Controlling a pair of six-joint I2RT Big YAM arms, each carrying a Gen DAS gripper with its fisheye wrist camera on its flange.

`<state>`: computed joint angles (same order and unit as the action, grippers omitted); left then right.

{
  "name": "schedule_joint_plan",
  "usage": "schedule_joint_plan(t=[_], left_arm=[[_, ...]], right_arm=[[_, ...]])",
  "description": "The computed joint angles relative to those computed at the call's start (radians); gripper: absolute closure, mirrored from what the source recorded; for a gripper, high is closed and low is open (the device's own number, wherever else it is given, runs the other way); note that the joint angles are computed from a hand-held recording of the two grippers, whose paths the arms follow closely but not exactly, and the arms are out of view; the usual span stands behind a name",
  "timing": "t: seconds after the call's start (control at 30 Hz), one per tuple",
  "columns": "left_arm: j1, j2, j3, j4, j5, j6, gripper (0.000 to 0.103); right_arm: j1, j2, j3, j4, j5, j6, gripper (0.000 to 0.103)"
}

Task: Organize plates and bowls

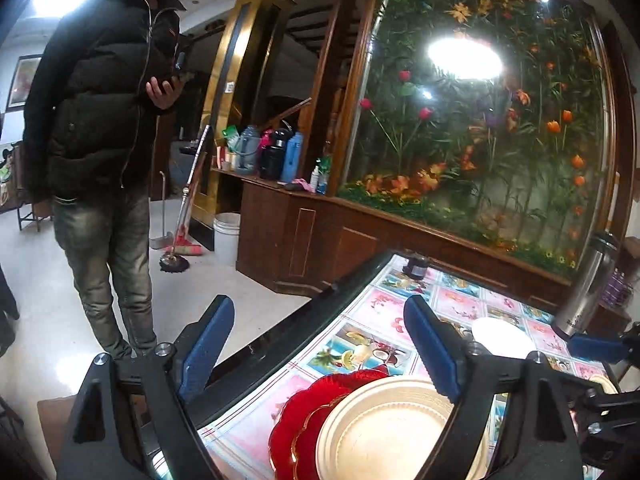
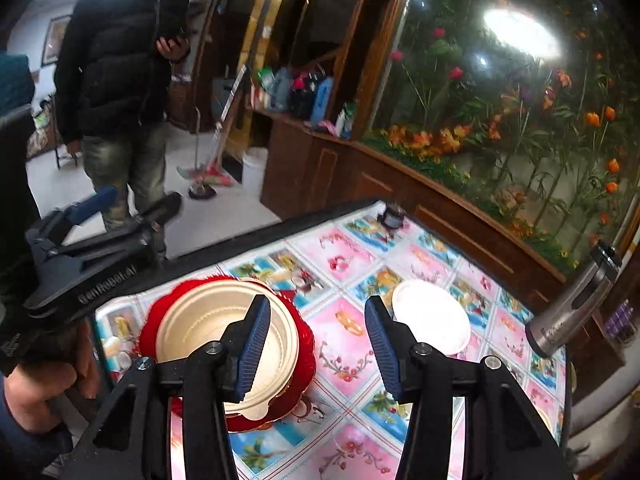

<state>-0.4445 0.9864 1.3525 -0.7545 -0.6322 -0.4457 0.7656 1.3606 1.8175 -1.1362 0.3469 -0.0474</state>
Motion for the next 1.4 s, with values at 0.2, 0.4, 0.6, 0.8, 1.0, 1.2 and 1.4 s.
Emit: schedule_joint_plan(t=[0.2, 0.4, 0.6, 0.8, 1.0, 1.2, 1.4], left_arm=[[0.069, 0.046, 0.057, -0.047, 0.134, -0.014, 0.017], [0.106, 0.025, 0.041, -0.069, 0.149, -0.011, 0.017], [0.108, 0.024, 0.041, -0.062, 0.138, -0.007, 0.017], [0.087, 0.051, 0.081, -0.09, 0.18, -0.005, 0.017], [0.028, 0.11, 0.159, -0.154, 0.323, 0.016, 0.017], [-0.058, 0.169, 0.222, -0.186, 0.383, 0.033, 0.017], [-0.094, 0.185, 0.228, -0.191, 0.376, 0.032, 0.017]], right_arm=[[0.021, 0.11, 0.14, -0.098, 0.115, 0.019, 0.05], [0.009, 0.152, 0.207, -0.16, 0.051, 0.079, 0.05], [0.037, 0.145, 0.195, -0.144, 0.082, 0.068, 0.05], [0.01, 0.128, 0.185, -0.143, 0.044, 0.08, 0.05], [-0.123, 0.089, 0.139, -0.159, -0.099, 0.171, 0.05], [-0.302, 0.041, 0.067, -0.152, -0.261, 0.27, 0.05], [-0.44, 0.036, 0.024, -0.135, -0.369, 0.319, 0.05]])
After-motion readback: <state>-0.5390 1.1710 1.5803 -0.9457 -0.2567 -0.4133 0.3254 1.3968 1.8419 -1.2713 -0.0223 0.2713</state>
